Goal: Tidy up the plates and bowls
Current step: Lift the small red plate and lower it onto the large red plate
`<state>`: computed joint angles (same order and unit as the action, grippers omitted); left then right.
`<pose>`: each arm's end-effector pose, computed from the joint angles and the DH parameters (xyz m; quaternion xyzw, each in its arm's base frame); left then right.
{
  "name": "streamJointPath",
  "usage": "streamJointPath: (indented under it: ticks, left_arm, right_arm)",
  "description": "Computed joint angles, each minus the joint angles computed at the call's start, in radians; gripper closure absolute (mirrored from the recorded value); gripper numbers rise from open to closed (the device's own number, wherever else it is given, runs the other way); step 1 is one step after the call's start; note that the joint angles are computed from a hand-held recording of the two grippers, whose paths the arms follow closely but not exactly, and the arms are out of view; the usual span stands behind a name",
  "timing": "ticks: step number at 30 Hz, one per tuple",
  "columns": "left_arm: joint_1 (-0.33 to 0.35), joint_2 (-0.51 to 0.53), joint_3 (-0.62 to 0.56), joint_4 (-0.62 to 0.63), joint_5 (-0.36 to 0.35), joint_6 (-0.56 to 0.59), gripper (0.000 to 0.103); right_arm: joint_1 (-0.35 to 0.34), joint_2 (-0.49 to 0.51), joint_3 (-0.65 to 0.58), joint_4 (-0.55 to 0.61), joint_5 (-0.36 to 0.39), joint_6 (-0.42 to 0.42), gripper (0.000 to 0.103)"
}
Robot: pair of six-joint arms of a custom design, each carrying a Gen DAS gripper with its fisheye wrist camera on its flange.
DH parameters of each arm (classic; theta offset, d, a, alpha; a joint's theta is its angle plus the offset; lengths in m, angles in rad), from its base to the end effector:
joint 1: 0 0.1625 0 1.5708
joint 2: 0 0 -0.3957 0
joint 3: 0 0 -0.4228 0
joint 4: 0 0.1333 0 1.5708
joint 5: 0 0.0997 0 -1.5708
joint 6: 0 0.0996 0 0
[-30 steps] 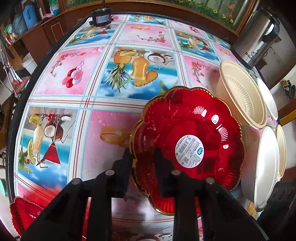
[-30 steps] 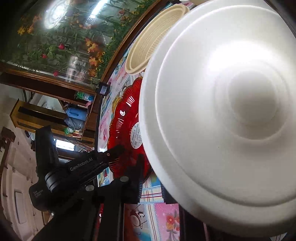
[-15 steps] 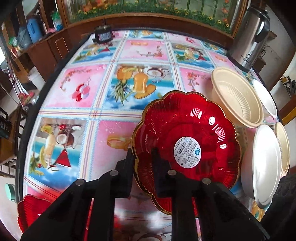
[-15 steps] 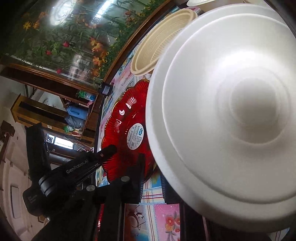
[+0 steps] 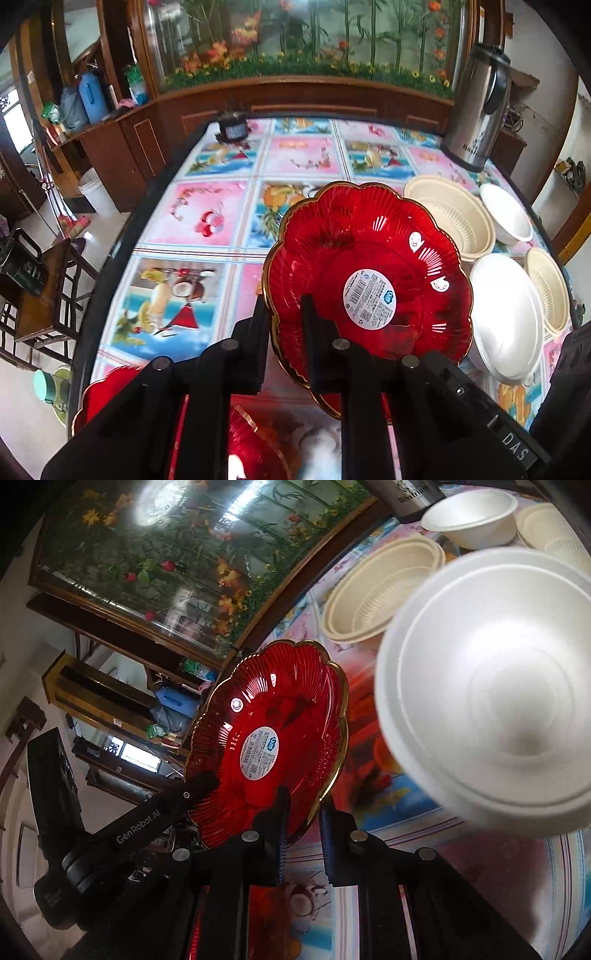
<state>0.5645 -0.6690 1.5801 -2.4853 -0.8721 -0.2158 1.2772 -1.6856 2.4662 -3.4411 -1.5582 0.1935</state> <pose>-0.4600 -0.5249 -0.0021 0.3612 0.8674 -0.1977 0.2794 0.0161 -0.4118 0.3004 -0.2031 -0.8307 0.5179 0.0205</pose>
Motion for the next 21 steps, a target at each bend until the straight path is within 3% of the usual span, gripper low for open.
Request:
streamJointPath:
  ticks: [12,21]
  left_arm:
    - [-0.045,-0.187,0.198,-0.108,0.049,-0.021,0.089]
    - [-0.051,-0.377,0.379,-0.089,0.098,-0.090,0.088]
  right_arm:
    - [0.143,-0.053,0.052,-0.020,-0.069,-0.062,0.089]
    - [0.296,0.004,0.071,-0.028,-0.156,-0.088,0.088]
